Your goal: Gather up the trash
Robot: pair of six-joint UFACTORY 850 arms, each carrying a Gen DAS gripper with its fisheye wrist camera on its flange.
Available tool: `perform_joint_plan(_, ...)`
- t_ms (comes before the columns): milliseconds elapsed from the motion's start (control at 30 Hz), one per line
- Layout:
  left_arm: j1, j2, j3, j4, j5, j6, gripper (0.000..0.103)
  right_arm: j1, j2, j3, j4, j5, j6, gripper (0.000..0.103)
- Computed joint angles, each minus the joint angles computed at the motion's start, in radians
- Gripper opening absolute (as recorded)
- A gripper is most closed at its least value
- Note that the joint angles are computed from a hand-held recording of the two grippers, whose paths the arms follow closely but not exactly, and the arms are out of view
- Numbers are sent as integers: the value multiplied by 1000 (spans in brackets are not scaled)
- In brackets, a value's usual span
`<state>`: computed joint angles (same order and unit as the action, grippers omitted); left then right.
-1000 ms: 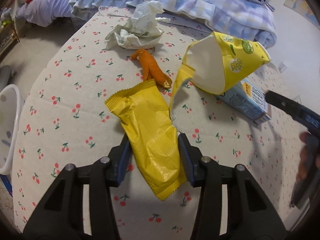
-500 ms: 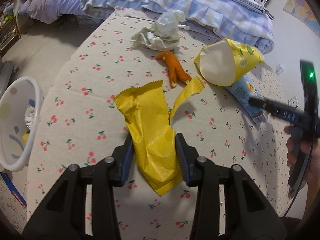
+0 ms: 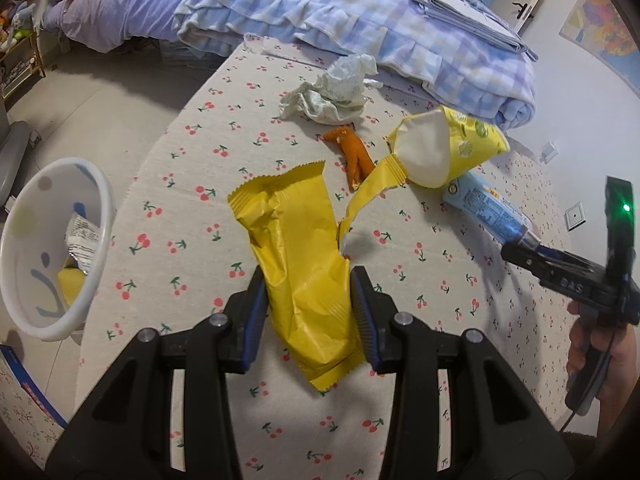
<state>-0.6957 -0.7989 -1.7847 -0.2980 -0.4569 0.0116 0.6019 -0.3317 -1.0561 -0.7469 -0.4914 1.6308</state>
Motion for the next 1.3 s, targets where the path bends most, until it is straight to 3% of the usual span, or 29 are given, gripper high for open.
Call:
perform_joint_plan(367,32,69,96,-81,48,60,42,124,43,-4,-49,-34,81,56)
perform_joint_plan(767,70,133,174,-133,95,91,42,162,52,-34,-115,-16,163,50)
perform_joint_plan(833,79,142,185,-128,102,85,43,160,46,-48,-121,7,157,4)
perform_joint_plan(1000,104,158,207,-122,111,65,43,156,-5,-112,-67,16,62,6)
perform_joint_plan(1067,112,163,215,-122,115,63,43,151,-28,-133,-24,37,21,11)
perform_joint_plan(1100,114,165,219,-118,117,59,43,148,-38,-142,5,43,-4,23)
perform_joint_plan(1133,118,169,224,-113,119,54,42,145,-50,-155,40,43,-33,44)
perform_joint_plan(1200,125,172,230,-115,119,50,43,144,-68,-175,44,25,-20,74)
perform_joint_plan(1300,136,178,239,-122,121,52,43,140,-84,-196,-24,29,40,74)
